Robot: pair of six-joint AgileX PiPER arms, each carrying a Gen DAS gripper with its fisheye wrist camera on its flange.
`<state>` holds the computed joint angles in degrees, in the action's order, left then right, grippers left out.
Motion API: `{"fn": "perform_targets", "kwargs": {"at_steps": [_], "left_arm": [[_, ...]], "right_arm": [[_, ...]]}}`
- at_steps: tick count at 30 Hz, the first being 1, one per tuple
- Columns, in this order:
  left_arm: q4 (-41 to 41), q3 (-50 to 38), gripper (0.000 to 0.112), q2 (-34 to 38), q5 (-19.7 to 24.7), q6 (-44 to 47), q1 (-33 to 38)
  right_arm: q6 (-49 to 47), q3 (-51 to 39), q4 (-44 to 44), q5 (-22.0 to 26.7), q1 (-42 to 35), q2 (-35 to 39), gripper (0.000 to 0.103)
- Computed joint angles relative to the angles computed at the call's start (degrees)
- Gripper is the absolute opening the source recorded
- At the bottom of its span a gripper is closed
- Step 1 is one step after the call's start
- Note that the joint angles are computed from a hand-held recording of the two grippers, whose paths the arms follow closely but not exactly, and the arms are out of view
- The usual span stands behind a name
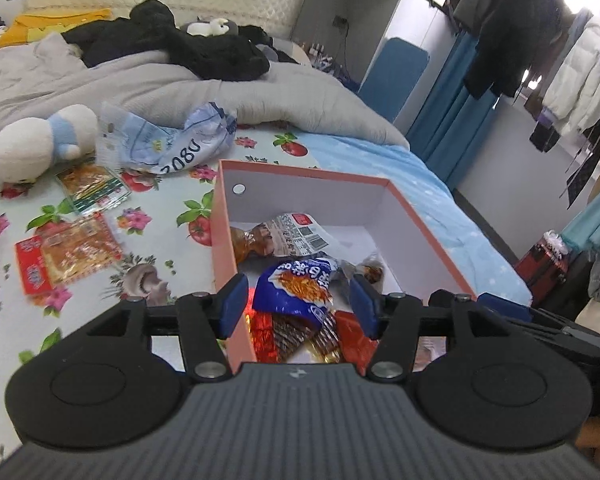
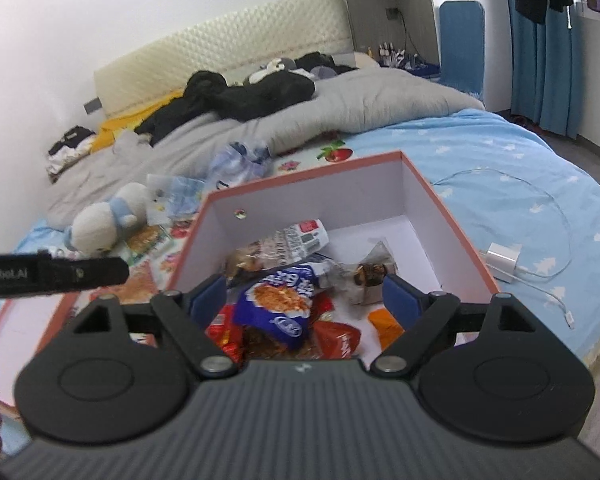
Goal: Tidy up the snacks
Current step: 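Open both tools to drop the jerky pack and snack bag into the box, then move both open tools away from the box toward the loose snacks on the bed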
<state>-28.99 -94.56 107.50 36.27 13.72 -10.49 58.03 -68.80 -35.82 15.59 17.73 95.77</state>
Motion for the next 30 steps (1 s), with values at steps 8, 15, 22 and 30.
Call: {"fn": "perform_targets", "kwargs": {"at_steps": [8,15,22,30], "left_arm": [[-4.21,15.33,0.062,-14.21,-2.4,5.7,3.43],[-5.84,23.67,0.062,-22.02,-1.04,8.55,7.94],[-6.69,27.48,0.062,-26.47,0.87,10.47,11.66],[-7.19,30.51,0.062,-30.57,2.46,11.2,14.97]], "right_arm": [[11.67,4.81,-10.44,1.94,6.99,-6.51,0.086],[21.78,7.67,-19.46,2.96,12.3,-9.25,0.086],[26.27,9.14,-22.09,5.12,16.02,-10.72,0.086],[28.2,10.16,-23.65,7.03,20.44,-11.76,0.086]]}}
